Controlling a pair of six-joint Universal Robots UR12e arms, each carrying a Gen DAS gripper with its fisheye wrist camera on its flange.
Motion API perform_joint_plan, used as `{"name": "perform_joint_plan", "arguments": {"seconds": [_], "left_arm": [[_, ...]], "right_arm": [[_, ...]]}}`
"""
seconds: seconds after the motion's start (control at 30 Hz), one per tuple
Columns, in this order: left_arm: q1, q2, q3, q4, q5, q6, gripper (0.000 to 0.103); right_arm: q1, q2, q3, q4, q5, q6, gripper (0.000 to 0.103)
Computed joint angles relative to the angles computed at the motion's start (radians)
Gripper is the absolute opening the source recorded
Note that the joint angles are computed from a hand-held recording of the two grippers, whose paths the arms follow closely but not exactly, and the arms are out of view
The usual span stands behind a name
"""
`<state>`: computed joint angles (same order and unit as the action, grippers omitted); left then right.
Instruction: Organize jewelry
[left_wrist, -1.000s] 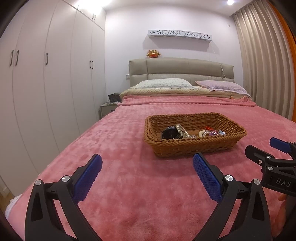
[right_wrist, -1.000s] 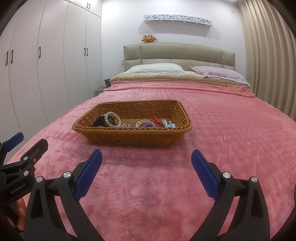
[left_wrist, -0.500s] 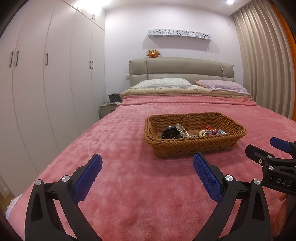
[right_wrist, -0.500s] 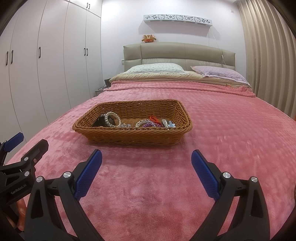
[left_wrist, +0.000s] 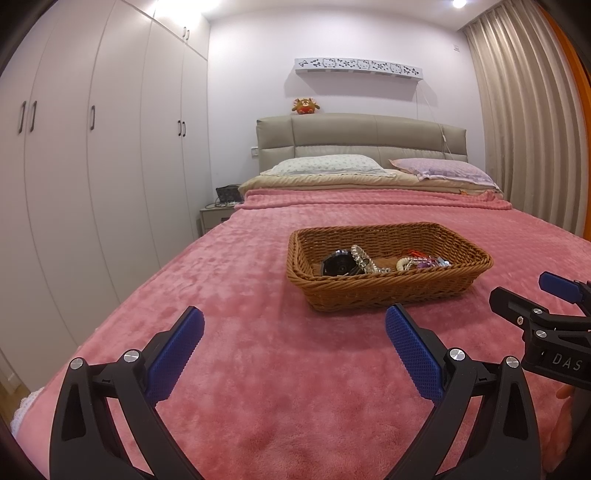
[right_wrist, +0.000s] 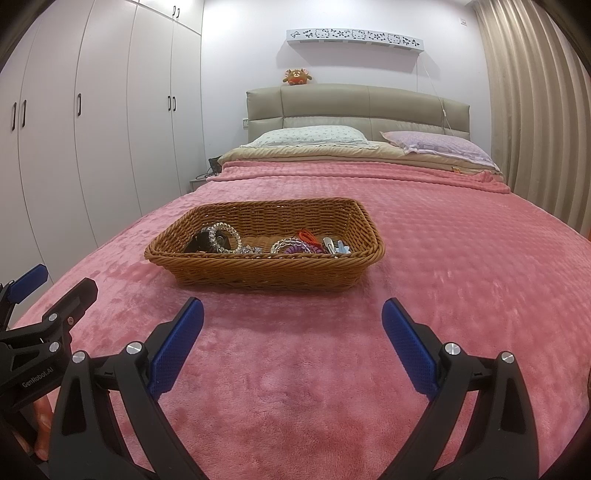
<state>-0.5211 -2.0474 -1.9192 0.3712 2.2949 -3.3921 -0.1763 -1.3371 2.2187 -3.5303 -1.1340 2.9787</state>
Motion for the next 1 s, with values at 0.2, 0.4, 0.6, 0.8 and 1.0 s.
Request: {"name": "perform_joint_plan", "arguments": {"seconds": [0.2,0.4,0.6,0.8,1.0], "left_arm": [[0.000,0.000,0.001,-0.002,0.000,-0.001,0.095],[0.000,0.000,0.001,-0.003,0.001,-0.001,0.095],[0.000,-0.001,-0.001,0.006,-0.006,0.007,0.095],[0.005,0.009,-0.007,-0.024,-0.020,-0.020,0.095],[0.012,0.017,-0.013,-0.033,-0.040,-0.028,0.095]], "right_arm": [[0.000,0.000,0.000,0.001,0.000,0.000,0.093],[0.001,0.000,0.000,0.001,-0.002,0.001,0.093],[0.001,0.000,0.000,0.001,-0.002,0.001,0.093],[0.001,0.000,0.000,0.001,-0.001,0.001,0.093],[0.001,0.000,0.000,0.002,-0.001,0.001,0.093]]}}
